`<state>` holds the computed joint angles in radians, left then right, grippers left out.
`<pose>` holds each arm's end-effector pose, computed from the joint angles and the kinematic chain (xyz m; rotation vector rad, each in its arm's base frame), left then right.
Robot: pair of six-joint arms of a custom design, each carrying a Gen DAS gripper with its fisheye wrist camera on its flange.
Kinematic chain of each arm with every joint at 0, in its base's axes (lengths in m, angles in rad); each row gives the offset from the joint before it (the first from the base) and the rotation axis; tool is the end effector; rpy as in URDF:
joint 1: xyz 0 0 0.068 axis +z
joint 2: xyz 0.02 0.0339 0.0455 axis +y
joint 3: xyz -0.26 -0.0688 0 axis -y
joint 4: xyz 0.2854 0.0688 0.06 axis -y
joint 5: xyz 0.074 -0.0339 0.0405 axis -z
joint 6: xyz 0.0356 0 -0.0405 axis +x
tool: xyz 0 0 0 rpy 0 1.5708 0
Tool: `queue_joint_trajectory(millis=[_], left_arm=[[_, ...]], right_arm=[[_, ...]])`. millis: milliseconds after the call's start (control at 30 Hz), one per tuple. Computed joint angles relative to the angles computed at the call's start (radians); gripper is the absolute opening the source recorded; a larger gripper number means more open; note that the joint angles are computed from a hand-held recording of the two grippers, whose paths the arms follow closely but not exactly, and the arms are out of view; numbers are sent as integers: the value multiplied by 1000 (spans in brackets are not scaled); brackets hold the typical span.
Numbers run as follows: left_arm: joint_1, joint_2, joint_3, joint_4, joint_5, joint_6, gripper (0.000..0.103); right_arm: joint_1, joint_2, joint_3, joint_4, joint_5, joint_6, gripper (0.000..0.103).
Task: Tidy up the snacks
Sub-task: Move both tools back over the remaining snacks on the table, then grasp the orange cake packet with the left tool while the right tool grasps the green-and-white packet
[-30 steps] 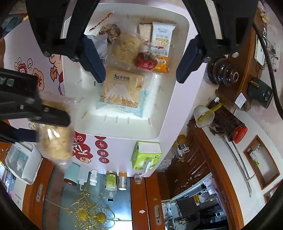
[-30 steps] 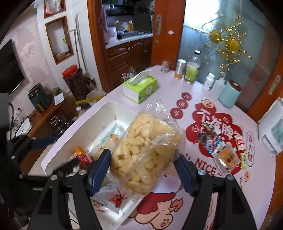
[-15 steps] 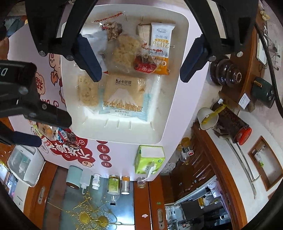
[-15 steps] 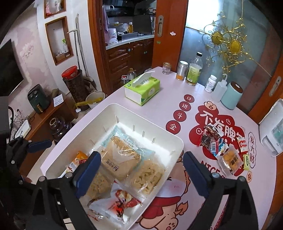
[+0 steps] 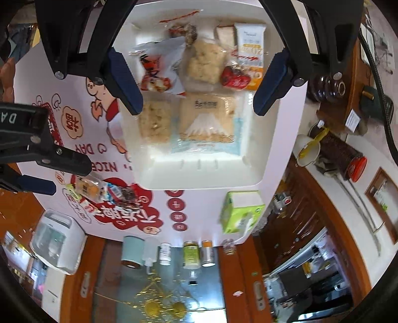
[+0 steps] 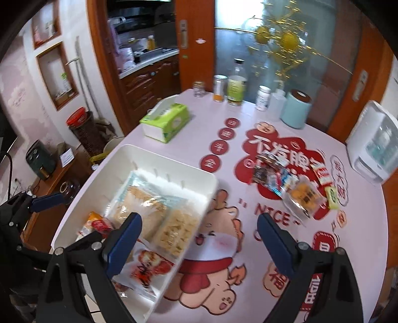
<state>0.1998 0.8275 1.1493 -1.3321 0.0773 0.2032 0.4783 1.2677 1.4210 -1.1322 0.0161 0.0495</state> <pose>0.1515 0.0279 0.3594 0.0331 2.5770 0.0508 0.2457 0.1267 0.3736 -0.5385 2.5027 0.1837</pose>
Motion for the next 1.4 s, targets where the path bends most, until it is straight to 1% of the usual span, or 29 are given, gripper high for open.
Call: queue_joint_trajectory(millis=[200,333,467,600,667,733,800,867,1033,1100,1167,1233,1300,1367,1400], left_arm=[[-252,19,21,21,-106,-132,89],[-427,70,53,49,-197,-222,90],[-561,149,109,75,-263,-298,89],[-665,255,190,107,-313,-340,89],[-696,307,231,121,-328,-339,89],[-740,383,288,136,-375,-341,90],[-769,460,346,153,-403,-334,89],[-779,545,411,157,-395,-330,89],[-768,772,603,134,-309,-337,89],[-754,868,685,125,-256,-341,89],[-732,976,782,108,-170,-353,89],[-722,1067,852,107,-118,-372,89],[-714,1160,920,107,-83,-392,89],[-711,1236,972,106,-71,-411,89],[-712,1274,997,104,-72,-424,89]], right_arm=[[-173,-49,-36,-21,-54,-56,95],[-293,-66,-40,-31,-93,-114,95],[-426,-77,-40,-39,-148,-184,95],[-554,-58,-25,-39,-185,-259,95],[-612,-38,-10,-38,-203,-298,95],[-670,-7,12,-30,-213,-342,95],[-724,40,50,-20,-225,-387,95],[-761,85,91,-14,-236,-420,95],[-819,245,235,30,-226,-480,95],[-831,315,296,51,-221,-499,95],[-838,398,366,56,-216,-514,95],[-838,495,443,59,-206,-519,94],[-834,600,529,46,-202,-529,90],[-826,714,622,26,-190,-526,83],[-825,775,677,2,-198,-523,83]])
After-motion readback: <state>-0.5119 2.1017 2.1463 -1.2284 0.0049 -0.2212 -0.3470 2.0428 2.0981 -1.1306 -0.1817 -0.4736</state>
